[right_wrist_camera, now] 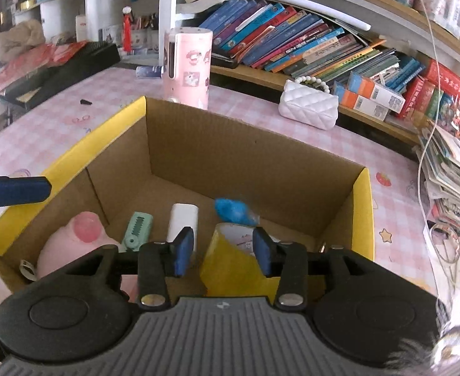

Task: Organize objects
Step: 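Withdraw both open tools up and away from the yellow box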

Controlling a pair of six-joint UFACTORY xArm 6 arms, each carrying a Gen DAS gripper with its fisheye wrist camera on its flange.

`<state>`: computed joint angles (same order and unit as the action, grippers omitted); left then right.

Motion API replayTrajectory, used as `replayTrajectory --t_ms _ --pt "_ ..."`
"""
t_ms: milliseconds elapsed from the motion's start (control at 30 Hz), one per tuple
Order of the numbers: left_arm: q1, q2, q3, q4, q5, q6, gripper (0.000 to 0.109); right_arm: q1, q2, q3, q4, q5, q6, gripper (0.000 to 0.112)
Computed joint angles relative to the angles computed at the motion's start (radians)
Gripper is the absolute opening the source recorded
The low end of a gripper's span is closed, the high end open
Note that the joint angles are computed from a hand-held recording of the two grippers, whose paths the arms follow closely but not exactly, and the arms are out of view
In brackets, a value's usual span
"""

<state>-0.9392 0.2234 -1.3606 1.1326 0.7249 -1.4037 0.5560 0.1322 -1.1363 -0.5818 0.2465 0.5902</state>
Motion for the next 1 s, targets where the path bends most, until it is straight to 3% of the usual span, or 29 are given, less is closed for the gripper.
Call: replayTrajectory --t_ms 100,233,367,467,567,733,867,1000 --pt "-0.01 -0.02 0.015 0.018 0.017 -0.041 0.091 0.001 -0.037 0.024 -0.093 -0.011 0.122 0.049" --pt "-0.03 -0.06 0.045 0.018 0.049 -0.077 0.093 0.014 -0.108 0.057 -0.311 0.005 0.394 0.06" --pt "-0.053 -0.125 0.109 0.04 0.058 -0.126 0.096 0.045 -0.183 0.094 -0.456 0.041 0.586 0.061" --pt "-0.074 -0.175 0.157 0.048 0.076 -0.143 0.098 0.094 -0.24 0.118 -0.565 0.125 0.745 0.065" --pt "-0.111 -0.219 0.199 0.032 0.15 -0.166 0.1 0.164 -0.288 0.143 -0.64 0.245 0.883 0.076" --pt "-0.162 -0.291 0.274 -0.02 0.279 -0.165 0.1 0.286 -0.314 0.164 -0.61 0.452 0.966 0.078" --pt "-0.185 -0.366 0.352 -0.05 0.338 -0.201 0.1 0.359 -0.315 0.172 -0.59 0.557 1.024 0.082" --pt "-0.204 -0.433 0.426 -0.079 0.371 -0.229 0.1 0.426 -0.316 0.193 -0.54 0.602 1.056 0.083"
